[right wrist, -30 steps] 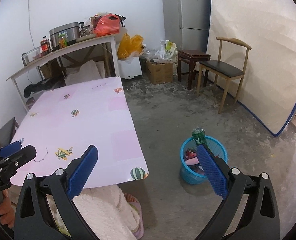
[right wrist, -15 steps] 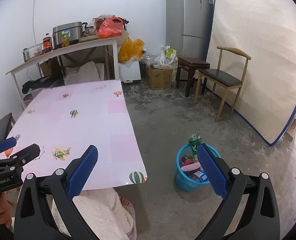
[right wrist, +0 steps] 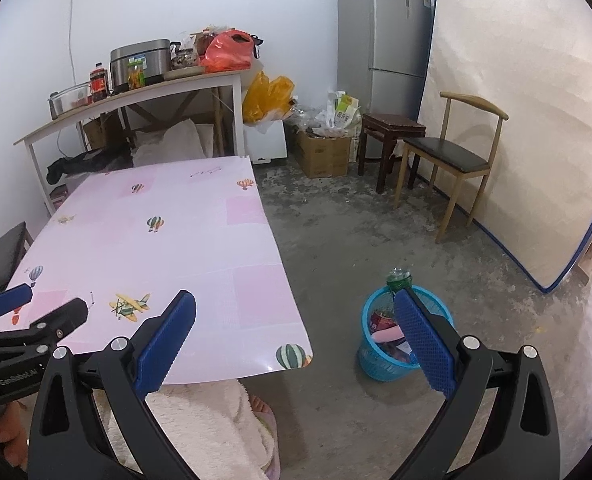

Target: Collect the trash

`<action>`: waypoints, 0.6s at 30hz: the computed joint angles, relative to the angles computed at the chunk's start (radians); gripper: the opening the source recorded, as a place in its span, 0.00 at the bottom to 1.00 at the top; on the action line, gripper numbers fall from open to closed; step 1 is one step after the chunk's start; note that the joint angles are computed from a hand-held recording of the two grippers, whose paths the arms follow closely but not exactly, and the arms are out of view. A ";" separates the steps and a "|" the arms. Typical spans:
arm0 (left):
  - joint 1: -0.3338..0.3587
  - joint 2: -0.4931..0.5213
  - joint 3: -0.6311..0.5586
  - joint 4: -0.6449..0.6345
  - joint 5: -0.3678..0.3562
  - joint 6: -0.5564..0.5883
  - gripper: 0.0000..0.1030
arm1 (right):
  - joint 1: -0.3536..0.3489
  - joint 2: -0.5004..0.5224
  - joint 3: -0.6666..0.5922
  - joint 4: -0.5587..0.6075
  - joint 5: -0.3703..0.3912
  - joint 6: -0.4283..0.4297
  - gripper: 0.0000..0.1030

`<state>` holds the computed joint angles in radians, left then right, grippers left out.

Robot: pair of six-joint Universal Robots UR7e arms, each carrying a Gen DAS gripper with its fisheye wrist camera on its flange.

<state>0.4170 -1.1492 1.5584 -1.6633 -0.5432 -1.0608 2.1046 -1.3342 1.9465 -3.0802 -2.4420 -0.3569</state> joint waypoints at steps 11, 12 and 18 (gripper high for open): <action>-0.018 0.020 -0.032 0.146 0.027 -0.133 0.92 | -0.004 -0.034 0.030 -0.029 -0.001 -0.002 0.94; -0.018 0.021 -0.036 0.158 0.020 -0.145 0.92 | -0.003 -0.036 0.031 -0.024 -0.005 -0.004 0.94; -0.032 0.019 -0.043 0.223 0.025 -0.214 0.92 | 0.006 -0.067 0.037 0.087 0.002 0.036 0.94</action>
<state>0.3849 -1.1300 1.5155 -1.4408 -0.5180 -1.2745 2.1108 -1.4013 1.9836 -2.9927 -2.4398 -0.3212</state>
